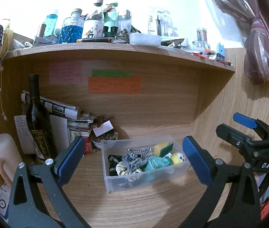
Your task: Organize soft objects
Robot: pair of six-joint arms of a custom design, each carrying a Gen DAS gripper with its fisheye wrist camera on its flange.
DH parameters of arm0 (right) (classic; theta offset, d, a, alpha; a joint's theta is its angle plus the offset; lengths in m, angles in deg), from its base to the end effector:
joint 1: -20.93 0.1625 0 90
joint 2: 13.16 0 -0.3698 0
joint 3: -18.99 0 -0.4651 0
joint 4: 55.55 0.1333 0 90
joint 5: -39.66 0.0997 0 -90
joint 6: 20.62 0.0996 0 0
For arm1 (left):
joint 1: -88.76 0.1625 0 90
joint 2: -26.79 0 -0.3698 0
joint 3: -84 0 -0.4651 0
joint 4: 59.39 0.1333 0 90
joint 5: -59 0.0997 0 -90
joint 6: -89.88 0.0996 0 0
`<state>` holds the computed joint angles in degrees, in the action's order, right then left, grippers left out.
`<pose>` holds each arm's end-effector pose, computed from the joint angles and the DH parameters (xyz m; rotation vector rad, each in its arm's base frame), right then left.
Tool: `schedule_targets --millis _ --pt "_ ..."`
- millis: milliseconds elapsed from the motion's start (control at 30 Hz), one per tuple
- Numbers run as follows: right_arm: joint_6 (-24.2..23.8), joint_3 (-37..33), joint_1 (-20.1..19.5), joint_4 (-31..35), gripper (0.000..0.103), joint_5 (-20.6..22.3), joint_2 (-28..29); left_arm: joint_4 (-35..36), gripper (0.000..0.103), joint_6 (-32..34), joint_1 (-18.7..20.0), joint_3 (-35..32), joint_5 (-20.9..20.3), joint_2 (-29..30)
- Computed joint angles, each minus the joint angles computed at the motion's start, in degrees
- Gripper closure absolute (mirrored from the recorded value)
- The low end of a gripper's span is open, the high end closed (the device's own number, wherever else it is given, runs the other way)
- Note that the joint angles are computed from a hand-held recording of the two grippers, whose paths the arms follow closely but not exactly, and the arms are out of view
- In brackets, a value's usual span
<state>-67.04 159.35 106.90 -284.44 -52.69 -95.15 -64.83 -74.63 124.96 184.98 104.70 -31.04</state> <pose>0.1001 -0.4181 0.2146 0.7031 -1.9110 1.5419 -0.3092 -0.4777 0.0350 0.9464 2.1928 -1.3988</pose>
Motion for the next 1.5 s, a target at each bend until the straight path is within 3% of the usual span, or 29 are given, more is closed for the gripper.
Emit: schedule_targets --millis 1500 --pt "0.1 -0.7 0.7 -1.0 0.0 -0.8 2.0 0.6 0.0 -0.7 0.5 -0.9 0.6 1.0"
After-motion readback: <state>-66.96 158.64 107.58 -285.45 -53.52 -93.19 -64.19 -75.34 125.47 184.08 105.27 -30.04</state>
